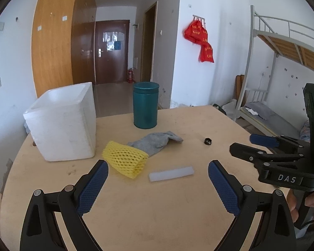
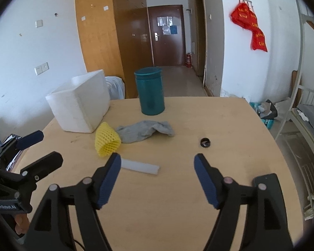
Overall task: Organize soft objects
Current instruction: 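Move the open left gripper down toward the yellow foam net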
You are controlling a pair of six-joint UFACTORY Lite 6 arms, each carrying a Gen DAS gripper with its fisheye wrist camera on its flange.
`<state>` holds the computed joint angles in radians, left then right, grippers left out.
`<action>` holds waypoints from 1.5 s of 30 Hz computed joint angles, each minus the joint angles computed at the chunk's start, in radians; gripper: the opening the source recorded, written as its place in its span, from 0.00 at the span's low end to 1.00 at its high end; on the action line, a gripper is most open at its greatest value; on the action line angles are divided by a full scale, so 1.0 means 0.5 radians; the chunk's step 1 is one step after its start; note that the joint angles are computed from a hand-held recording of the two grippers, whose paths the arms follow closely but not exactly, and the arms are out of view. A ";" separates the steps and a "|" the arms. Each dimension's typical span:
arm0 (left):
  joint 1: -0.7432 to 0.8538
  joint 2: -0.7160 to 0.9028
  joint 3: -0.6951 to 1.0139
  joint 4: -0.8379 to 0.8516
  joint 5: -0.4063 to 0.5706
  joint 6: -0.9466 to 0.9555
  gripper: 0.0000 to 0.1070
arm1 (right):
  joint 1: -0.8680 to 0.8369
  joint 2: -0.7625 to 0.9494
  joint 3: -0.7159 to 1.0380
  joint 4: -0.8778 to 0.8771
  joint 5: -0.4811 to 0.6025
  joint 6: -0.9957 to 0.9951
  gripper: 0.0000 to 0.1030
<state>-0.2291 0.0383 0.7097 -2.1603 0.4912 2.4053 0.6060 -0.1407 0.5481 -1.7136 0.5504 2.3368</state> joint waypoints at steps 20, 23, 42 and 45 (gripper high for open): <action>-0.084 0.601 0.528 -0.025 -0.092 -0.081 0.90 | -0.549 0.386 0.196 -0.585 -0.333 0.318 0.74; -0.102 0.705 0.629 -0.064 -0.119 -0.069 0.90 | -0.602 0.465 0.249 -0.667 -0.360 0.364 0.74; -0.181 1.319 1.313 0.115 -0.372 -0.395 0.90 | -0.937 0.901 0.561 -1.002 -0.544 0.515 0.74; -0.189 1.371 1.367 0.137 -0.393 -0.416 0.90 | -0.971 0.956 0.607 -1.012 -0.559 0.508 0.74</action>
